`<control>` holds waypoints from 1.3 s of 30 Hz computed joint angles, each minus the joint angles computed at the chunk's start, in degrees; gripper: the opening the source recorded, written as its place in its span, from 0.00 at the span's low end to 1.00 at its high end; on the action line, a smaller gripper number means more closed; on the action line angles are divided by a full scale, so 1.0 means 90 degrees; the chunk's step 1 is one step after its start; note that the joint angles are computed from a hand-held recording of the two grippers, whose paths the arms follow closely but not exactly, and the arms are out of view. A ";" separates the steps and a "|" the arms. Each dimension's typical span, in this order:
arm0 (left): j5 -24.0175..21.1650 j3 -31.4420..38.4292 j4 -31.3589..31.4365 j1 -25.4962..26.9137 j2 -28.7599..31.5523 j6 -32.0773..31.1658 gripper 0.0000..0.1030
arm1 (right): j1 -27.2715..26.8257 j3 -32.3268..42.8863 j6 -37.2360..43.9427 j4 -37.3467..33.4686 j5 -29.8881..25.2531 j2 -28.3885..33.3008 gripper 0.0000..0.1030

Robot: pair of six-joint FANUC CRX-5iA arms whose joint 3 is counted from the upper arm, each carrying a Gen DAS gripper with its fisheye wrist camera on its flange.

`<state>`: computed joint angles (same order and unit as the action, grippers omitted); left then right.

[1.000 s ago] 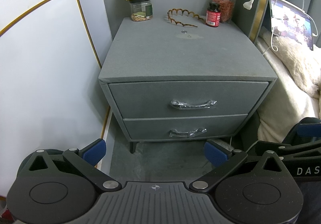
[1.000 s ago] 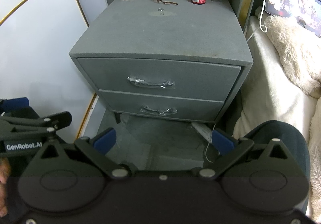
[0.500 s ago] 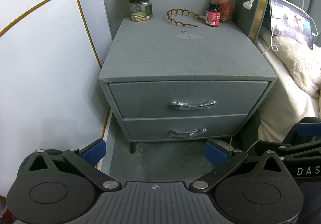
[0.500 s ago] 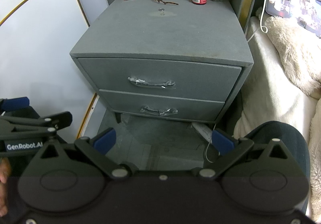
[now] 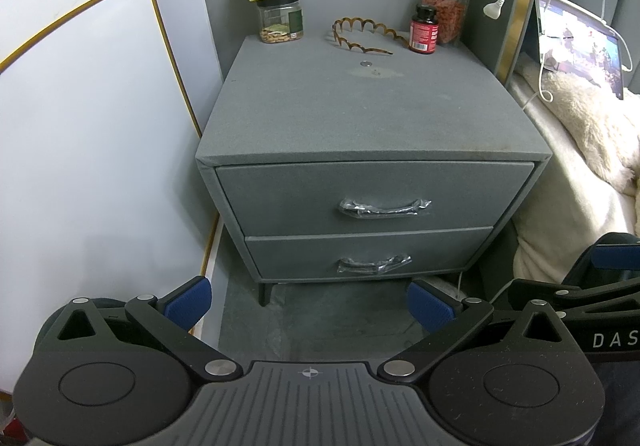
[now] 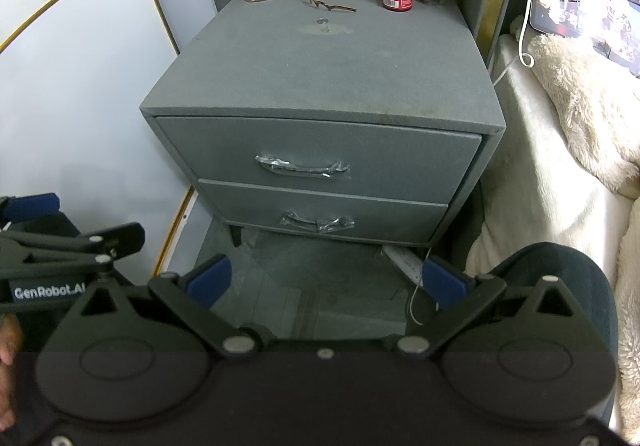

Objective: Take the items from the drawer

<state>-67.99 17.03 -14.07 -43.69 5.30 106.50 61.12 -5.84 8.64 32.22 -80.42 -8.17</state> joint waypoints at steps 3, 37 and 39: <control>-0.0001 -0.0002 -0.0002 0.0000 0.0001 -0.0005 1.00 | -0.0003 -0.0006 0.0005 -0.0002 0.0007 -0.0006 1.00; 0.0018 -0.0009 0.0001 0.0007 0.0000 -0.0036 1.00 | -0.0003 -0.0052 0.0039 -0.0009 0.0094 -0.0054 1.00; 0.0015 -0.0007 0.0001 0.0008 0.0000 -0.0039 1.00 | 0.0000 -0.0041 0.0039 -0.0008 0.0097 -0.0042 1.00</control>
<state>-67.85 16.96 -14.06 -43.61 5.30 106.14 61.11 -6.21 8.99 32.15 -79.55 -8.55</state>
